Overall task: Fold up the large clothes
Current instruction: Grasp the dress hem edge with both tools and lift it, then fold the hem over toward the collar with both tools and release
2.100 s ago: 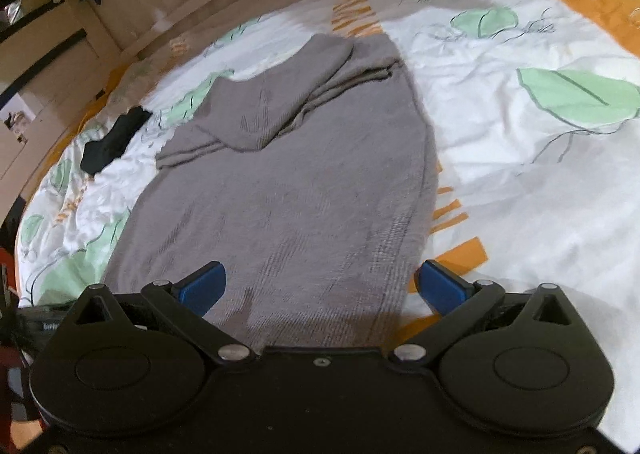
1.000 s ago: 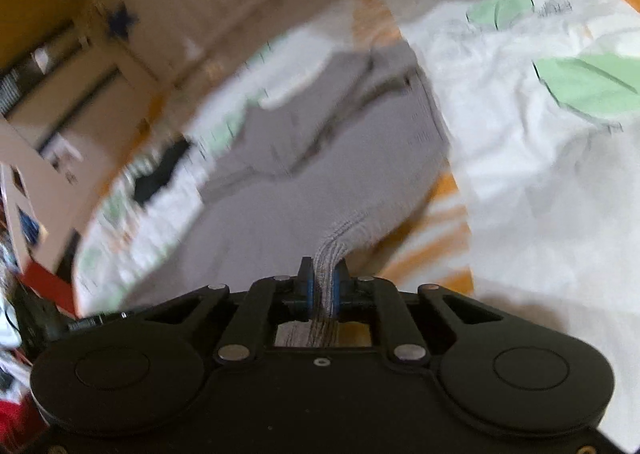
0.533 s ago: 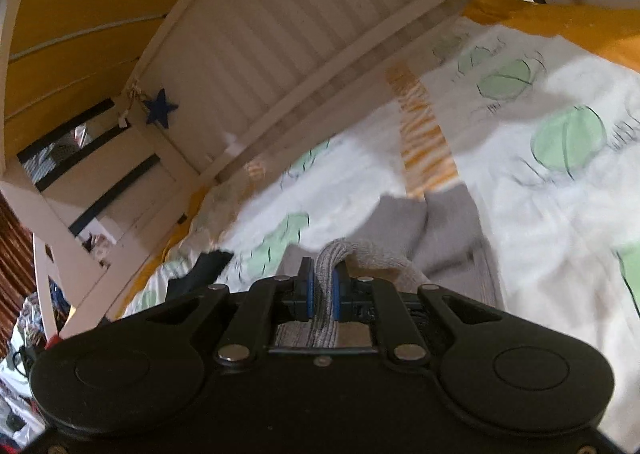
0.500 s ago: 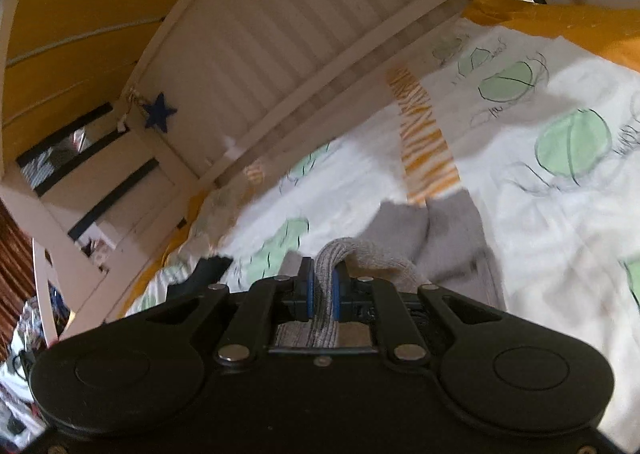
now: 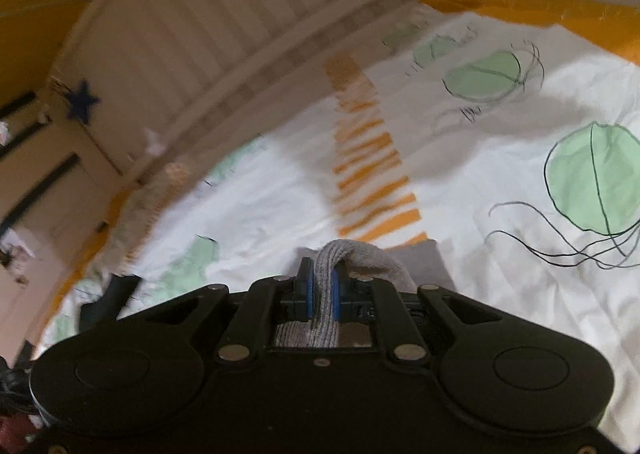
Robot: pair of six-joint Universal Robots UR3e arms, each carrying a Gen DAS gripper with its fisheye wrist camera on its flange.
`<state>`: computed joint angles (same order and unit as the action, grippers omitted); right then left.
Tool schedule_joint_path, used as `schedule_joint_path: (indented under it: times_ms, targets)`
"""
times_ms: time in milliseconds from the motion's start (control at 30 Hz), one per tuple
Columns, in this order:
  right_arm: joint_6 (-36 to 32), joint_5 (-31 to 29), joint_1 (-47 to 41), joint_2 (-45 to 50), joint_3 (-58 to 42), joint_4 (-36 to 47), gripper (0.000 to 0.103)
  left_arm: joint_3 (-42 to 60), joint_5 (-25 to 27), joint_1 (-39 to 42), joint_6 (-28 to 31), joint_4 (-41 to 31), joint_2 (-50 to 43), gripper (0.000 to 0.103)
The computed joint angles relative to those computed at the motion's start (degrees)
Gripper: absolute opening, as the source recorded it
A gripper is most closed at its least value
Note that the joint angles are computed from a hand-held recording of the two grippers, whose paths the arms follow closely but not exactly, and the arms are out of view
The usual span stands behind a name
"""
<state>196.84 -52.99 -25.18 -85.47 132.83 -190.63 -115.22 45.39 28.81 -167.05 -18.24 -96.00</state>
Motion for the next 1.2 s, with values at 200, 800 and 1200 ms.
schedule_joint_path:
  times_ms: [200,800,1200]
  targets:
    - [0.3,-3.6,2.0,5.8,-1.6,-4.5,0.057,0.6,0.9,-0.5,-2.2,1.3,-2.4,0.071]
    - [-17.7,-20.1,18.4,-3.8,6.0,-6.5,0.086,-16.7,14.6,-9.4,16.3,10.0,13.4,0.096]
    - [-20.2,-32.0,27.9,9.2,-8.1,-0.3,0.086,-0.8,23.5,-15.4,14.1,3.8,-2.1,0.096]
